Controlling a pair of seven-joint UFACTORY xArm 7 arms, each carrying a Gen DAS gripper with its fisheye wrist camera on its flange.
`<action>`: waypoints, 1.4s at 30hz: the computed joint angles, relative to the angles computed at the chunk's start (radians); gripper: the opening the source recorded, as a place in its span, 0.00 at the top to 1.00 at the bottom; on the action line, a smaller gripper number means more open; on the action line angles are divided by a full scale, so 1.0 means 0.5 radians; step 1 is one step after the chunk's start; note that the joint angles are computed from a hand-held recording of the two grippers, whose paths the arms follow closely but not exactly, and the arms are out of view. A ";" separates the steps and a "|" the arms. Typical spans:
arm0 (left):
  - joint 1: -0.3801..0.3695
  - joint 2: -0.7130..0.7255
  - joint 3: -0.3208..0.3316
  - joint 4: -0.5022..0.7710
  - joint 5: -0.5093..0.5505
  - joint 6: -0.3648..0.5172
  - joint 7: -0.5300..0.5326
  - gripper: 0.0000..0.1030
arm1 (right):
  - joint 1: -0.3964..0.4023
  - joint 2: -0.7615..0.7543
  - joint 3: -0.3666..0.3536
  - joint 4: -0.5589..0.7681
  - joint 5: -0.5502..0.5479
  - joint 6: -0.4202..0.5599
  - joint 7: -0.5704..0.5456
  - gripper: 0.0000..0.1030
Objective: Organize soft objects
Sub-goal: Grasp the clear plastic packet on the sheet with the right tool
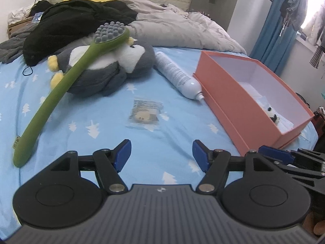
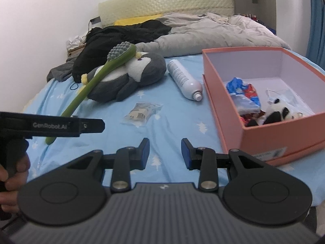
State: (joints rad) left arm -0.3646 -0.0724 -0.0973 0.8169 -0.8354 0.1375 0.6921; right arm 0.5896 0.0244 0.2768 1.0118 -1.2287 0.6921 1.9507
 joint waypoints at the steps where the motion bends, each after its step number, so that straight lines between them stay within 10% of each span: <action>1: 0.006 0.022 0.003 0.015 0.006 -0.010 -0.005 0.30 | -0.006 0.025 -0.006 0.019 -0.012 -0.012 -0.001 0.64; 18: 0.374 0.514 -0.136 0.403 0.372 -0.078 -0.270 0.30 | 0.041 0.554 -0.297 0.505 -0.083 -0.320 -0.243 0.64; 22: 0.399 0.635 -0.121 0.492 0.582 -0.112 -0.442 0.30 | 0.072 0.695 -0.396 0.644 -0.091 -0.391 -0.274 0.36; 25: 0.469 0.720 -0.173 0.562 0.653 -0.109 -0.526 0.30 | 0.088 0.806 -0.458 0.752 -0.062 -0.427 -0.339 0.36; 42: 0.742 1.002 -0.371 0.802 0.947 -0.045 -0.767 0.30 | 0.146 1.443 -0.677 1.417 0.540 -0.675 -1.028 0.36</action>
State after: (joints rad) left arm 0.0066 0.4284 -0.2829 1.2178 -0.3621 0.1151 0.3084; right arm 0.6625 0.7457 -0.0616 1.7201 -0.9587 0.3546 1.4369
